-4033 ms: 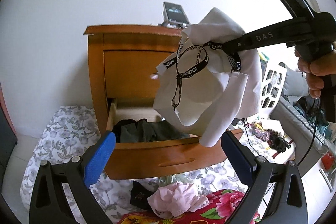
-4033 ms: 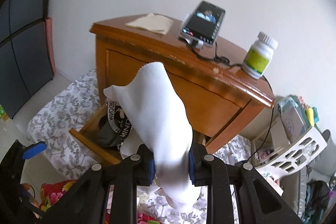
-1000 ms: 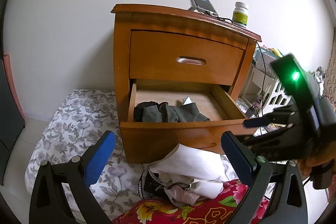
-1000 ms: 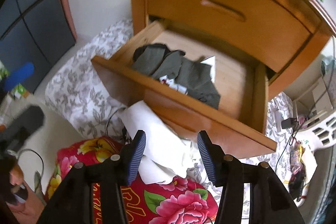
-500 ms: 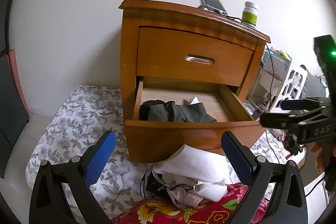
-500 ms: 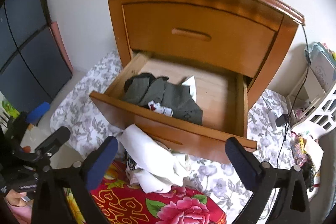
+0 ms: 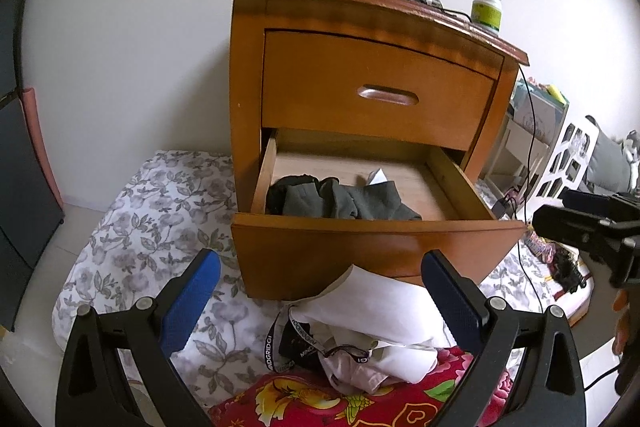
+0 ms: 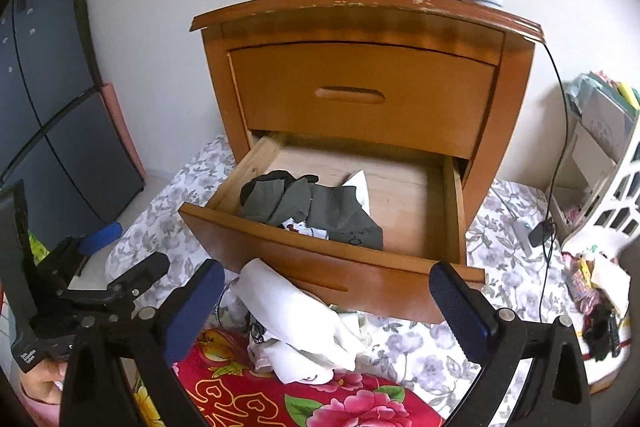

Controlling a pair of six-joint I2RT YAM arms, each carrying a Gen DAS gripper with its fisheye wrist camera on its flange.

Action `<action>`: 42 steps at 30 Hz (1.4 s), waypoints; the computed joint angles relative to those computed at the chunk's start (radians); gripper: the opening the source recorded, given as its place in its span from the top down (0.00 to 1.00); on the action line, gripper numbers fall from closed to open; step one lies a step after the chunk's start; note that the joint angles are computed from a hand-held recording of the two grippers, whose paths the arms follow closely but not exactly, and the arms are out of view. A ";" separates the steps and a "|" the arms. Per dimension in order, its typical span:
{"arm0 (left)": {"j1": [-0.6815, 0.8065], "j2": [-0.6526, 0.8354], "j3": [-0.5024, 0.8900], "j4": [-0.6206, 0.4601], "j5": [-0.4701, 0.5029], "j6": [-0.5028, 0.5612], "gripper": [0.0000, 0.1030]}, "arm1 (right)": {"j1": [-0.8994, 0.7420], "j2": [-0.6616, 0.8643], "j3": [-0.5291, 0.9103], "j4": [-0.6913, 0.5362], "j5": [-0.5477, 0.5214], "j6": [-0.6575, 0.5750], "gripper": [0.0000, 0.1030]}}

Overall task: Take underwear out of drawer
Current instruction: 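Withdraw the open right gripper from the white cloth, then reach the left gripper into the drawer toward the grey knit item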

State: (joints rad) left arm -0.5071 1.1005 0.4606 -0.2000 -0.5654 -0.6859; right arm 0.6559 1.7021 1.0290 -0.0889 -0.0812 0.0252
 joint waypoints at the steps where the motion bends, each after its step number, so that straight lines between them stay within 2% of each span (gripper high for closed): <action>1: -0.003 0.007 0.003 0.000 -0.001 -0.002 0.02 | 0.000 0.001 -0.014 0.017 0.004 0.005 0.00; 10: 0.008 0.047 0.018 0.006 0.015 -0.004 0.02 | 0.002 0.033 -0.111 0.159 0.070 0.062 0.00; 18: 0.105 0.109 0.069 0.029 0.111 0.034 0.02 | -0.032 0.064 -0.129 0.215 0.088 0.087 0.00; 21: 0.159 0.176 0.126 0.026 0.148 0.063 0.02 | -0.046 0.073 -0.138 0.236 0.098 0.097 0.00; 25: 0.239 0.287 0.233 0.003 0.206 0.138 0.02 | -0.080 0.091 -0.153 0.267 0.080 0.113 0.00; 30: 0.340 0.410 0.385 -0.038 0.334 0.222 0.02 | -0.114 0.124 -0.150 0.292 0.068 0.127 0.00; 37: 0.387 0.695 0.658 -0.165 0.410 0.241 0.03 | -0.142 0.211 -0.117 0.305 0.036 0.130 0.00; 42: 0.396 0.899 0.852 -0.268 0.433 0.228 0.14 | -0.166 0.261 -0.097 0.312 -0.003 0.136 0.00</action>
